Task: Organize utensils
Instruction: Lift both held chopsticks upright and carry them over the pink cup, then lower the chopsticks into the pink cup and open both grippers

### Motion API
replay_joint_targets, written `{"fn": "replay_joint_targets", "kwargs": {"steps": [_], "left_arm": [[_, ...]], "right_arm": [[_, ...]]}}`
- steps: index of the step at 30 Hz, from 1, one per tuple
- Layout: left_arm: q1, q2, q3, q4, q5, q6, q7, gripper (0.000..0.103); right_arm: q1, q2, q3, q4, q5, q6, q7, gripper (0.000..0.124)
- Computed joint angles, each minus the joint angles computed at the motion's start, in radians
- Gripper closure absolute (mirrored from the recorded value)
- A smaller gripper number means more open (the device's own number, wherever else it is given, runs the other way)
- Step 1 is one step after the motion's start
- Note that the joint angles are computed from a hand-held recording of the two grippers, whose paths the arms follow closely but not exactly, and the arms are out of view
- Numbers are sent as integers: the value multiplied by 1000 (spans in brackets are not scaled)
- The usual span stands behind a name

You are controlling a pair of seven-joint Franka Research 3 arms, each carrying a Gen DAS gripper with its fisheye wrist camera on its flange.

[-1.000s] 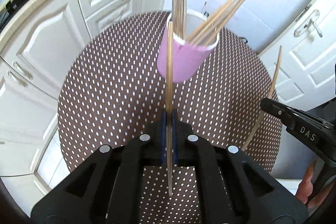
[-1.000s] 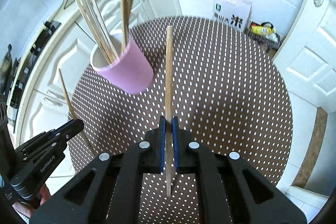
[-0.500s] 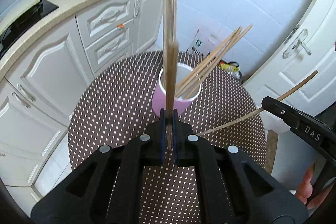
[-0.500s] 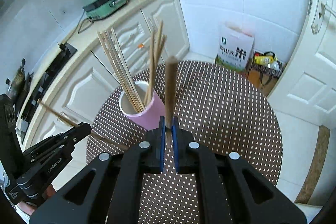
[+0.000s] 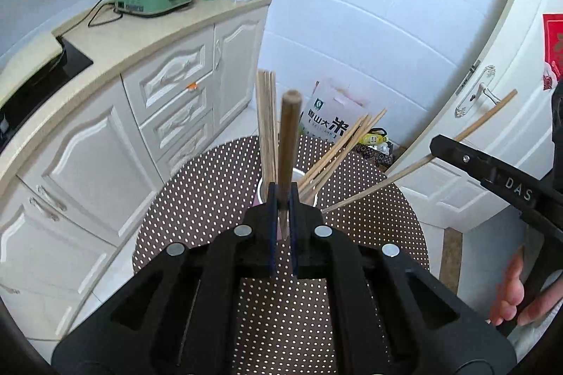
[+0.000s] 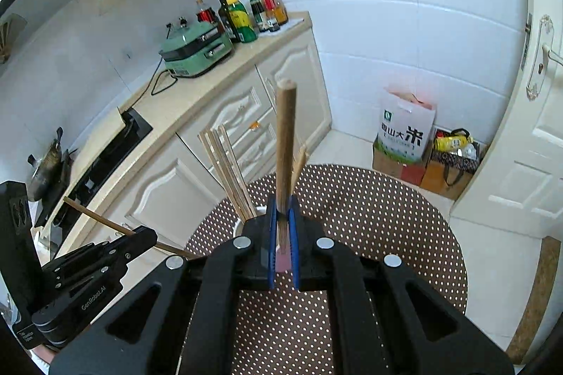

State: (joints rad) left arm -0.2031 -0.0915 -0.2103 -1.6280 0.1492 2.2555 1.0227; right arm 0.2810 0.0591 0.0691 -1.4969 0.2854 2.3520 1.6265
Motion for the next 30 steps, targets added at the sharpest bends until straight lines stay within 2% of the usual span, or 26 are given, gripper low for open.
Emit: {"fn": "replay_joint_targets", "kwargs": {"steps": [5, 15, 30], "left_arm": [[-2, 26, -1, 69, 6, -40, 41, 97], [2, 85, 2, 155, 33, -63, 58, 97], [5, 221, 9, 248, 15, -156, 84, 97]], "right_arm": [[3, 25, 4, 43, 14, -2, -13, 119], [16, 80, 7, 106, 10, -34, -16, 119], [41, 214, 4, 225, -43, -157, 29, 119]]}}
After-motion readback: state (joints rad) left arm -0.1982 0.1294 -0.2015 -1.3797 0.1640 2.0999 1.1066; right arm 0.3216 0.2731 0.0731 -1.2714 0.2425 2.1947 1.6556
